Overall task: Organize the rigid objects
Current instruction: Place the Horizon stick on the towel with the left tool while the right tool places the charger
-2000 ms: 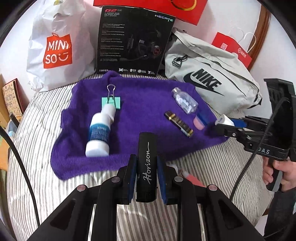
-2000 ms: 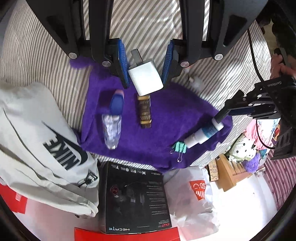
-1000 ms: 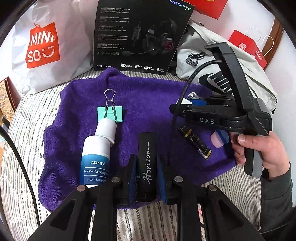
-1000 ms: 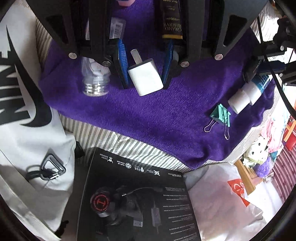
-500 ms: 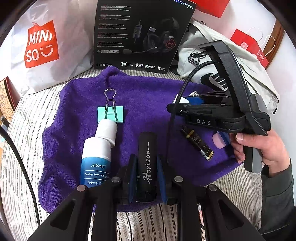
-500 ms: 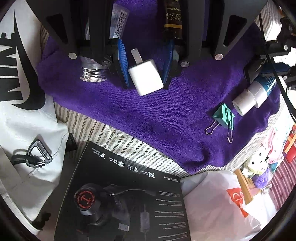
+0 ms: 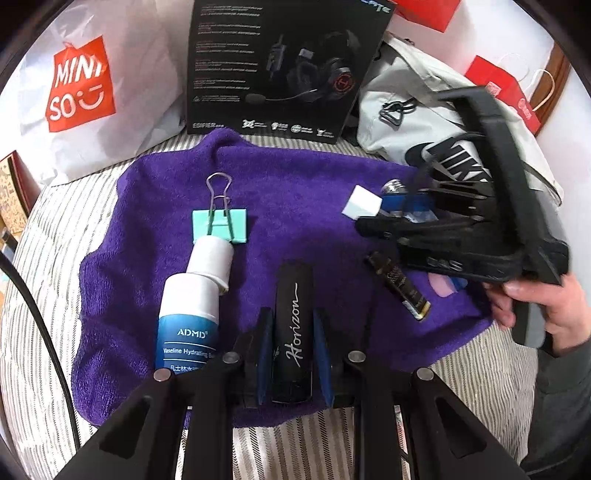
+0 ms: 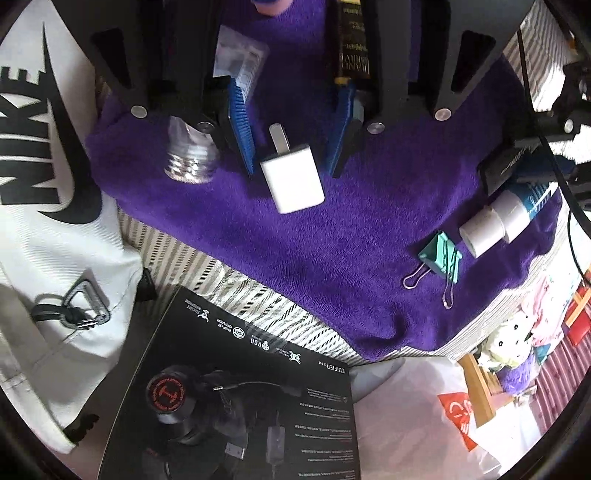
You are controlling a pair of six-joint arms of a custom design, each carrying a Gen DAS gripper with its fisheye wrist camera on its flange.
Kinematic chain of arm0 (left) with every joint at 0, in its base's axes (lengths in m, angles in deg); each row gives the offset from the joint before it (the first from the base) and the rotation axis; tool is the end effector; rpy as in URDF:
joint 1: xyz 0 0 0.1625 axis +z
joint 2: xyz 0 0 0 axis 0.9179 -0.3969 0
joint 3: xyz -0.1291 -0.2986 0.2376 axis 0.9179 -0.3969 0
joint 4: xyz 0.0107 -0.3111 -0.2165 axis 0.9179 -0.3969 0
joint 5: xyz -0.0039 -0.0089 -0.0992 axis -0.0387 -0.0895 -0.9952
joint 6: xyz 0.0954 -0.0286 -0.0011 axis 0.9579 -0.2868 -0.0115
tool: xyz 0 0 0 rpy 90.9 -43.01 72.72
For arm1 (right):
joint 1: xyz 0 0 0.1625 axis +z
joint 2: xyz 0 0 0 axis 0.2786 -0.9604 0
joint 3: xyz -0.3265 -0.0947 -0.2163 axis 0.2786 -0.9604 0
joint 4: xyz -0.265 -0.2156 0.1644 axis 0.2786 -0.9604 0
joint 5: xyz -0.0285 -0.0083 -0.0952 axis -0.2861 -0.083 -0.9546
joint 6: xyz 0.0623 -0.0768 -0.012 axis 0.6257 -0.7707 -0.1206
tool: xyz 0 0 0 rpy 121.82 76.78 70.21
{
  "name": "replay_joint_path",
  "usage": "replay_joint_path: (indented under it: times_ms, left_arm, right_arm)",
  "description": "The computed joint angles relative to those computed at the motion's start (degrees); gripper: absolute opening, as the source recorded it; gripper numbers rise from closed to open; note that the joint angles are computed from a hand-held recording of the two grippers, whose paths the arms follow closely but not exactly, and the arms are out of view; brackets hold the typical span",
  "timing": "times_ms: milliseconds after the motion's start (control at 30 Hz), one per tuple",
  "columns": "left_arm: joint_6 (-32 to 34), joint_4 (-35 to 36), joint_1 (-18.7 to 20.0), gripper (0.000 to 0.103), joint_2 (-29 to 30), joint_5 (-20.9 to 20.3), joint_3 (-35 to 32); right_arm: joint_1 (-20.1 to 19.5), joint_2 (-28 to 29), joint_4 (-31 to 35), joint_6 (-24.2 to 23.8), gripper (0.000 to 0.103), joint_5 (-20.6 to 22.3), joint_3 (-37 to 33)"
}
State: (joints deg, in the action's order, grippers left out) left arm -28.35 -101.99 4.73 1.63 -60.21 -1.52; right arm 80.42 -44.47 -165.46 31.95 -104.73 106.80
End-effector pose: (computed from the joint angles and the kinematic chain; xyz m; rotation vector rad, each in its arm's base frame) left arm -0.0720 -0.7519 0.1162 0.8212 2.5820 -0.4087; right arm 0.1639 -0.7977 0.0274 0.5403 -2.2911 0.4516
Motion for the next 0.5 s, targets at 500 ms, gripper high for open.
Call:
replay_joint_path:
  times_ms: [500]
  left_arm:
    - [-1.6,-1.3,-0.6,0.021,4.2,4.8,-4.0]
  right_arm:
    - [1.5,-12.1,-14.9,0.0,0.052,2.3,22.0]
